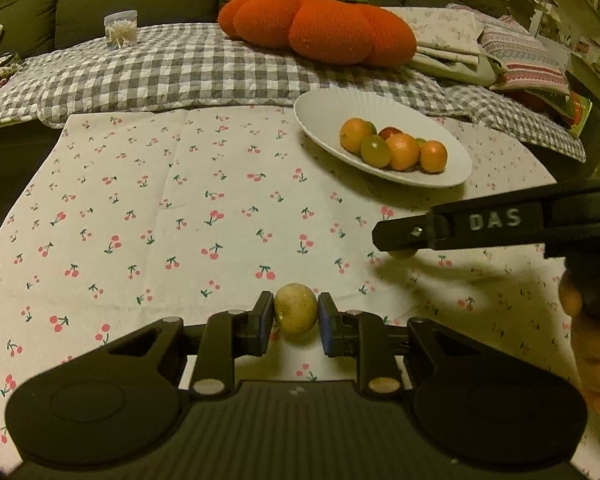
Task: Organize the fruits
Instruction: 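Carry both yellow fruits to the white plate and open both tools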
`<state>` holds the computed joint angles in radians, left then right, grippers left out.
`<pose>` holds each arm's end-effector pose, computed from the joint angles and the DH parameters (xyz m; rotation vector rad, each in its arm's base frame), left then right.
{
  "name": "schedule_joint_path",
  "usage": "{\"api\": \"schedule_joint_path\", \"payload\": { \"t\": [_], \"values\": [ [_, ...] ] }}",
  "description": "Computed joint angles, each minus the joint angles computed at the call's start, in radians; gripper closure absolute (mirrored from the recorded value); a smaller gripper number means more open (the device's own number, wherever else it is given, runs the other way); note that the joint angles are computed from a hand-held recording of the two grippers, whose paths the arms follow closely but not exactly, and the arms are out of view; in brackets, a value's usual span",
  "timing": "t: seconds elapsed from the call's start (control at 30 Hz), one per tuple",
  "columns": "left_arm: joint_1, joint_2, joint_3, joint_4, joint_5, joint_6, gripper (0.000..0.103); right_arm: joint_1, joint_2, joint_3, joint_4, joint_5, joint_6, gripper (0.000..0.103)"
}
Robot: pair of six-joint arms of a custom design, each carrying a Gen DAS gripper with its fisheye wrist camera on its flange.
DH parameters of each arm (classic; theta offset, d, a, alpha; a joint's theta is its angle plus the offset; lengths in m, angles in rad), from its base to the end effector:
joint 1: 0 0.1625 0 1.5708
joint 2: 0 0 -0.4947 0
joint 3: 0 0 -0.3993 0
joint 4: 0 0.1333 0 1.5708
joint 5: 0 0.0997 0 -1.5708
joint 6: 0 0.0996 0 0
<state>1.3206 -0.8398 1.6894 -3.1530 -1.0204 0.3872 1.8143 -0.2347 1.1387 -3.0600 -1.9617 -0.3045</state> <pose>0.0002 -0.7481 0.2345 0.5079 2.3736 -0.8769 0.3004 -0.8136 -0.0579 0.5614 -2.5776 0.7770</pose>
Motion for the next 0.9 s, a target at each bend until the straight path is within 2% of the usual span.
{"api": "schedule_joint_path", "payload": {
  "t": [0.37,0.9],
  "values": [
    [-0.016,-0.002,-0.013,-0.026,-0.029,0.002,0.081,0.0,-0.061,0.071,-0.069,0.075,0.016,0.076],
    [-0.04,0.019,-0.053,-0.036,-0.046,0.011,0.081,-0.015,-0.107,0.114,-0.156,0.108,0.053,0.076]
  ]
}}
